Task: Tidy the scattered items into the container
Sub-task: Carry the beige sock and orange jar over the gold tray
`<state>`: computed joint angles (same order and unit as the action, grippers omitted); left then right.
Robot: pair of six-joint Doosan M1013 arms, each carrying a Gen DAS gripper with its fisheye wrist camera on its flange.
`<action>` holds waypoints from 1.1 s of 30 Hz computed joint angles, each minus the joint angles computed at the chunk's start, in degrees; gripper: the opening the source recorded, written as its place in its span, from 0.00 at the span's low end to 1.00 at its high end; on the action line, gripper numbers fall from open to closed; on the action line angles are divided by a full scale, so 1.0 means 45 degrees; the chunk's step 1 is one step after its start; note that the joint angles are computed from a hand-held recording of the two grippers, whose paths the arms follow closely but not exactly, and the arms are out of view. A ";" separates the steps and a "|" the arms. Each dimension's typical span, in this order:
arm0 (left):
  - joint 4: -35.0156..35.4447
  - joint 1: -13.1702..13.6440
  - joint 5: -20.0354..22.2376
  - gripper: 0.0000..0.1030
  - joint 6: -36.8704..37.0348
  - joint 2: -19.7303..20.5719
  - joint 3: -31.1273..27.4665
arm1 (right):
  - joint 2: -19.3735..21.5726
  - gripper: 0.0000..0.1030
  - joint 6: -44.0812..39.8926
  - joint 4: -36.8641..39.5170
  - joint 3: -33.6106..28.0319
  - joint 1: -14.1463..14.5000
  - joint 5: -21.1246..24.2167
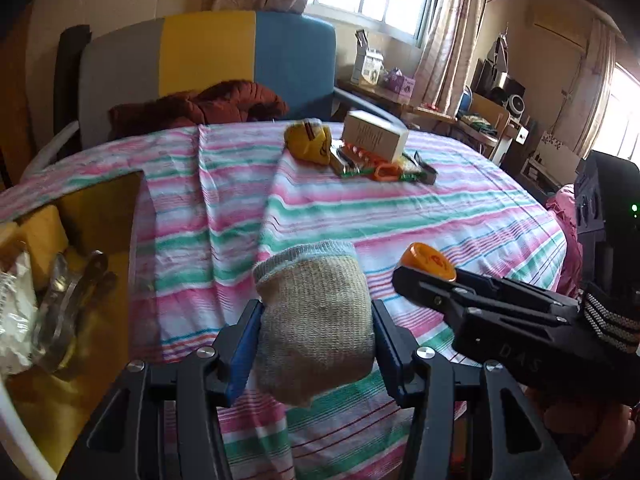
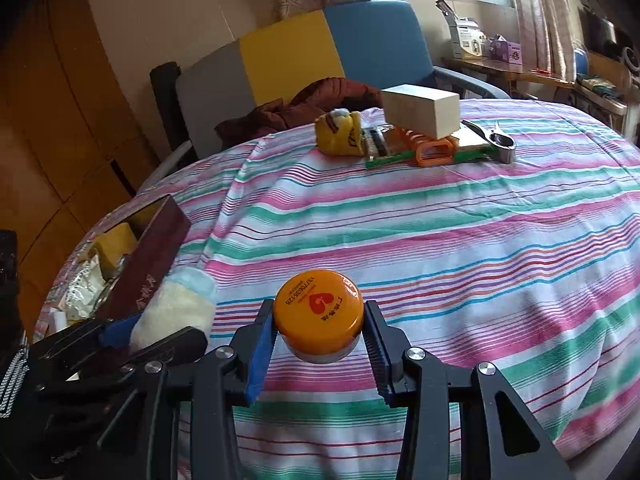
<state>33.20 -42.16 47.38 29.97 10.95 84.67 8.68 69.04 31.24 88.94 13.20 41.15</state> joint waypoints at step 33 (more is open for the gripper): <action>-0.0457 0.0480 0.3445 0.54 -0.4428 -0.2966 0.2818 | 0.0850 0.51 -0.4439 0.2310 -0.1826 0.2690 0.3830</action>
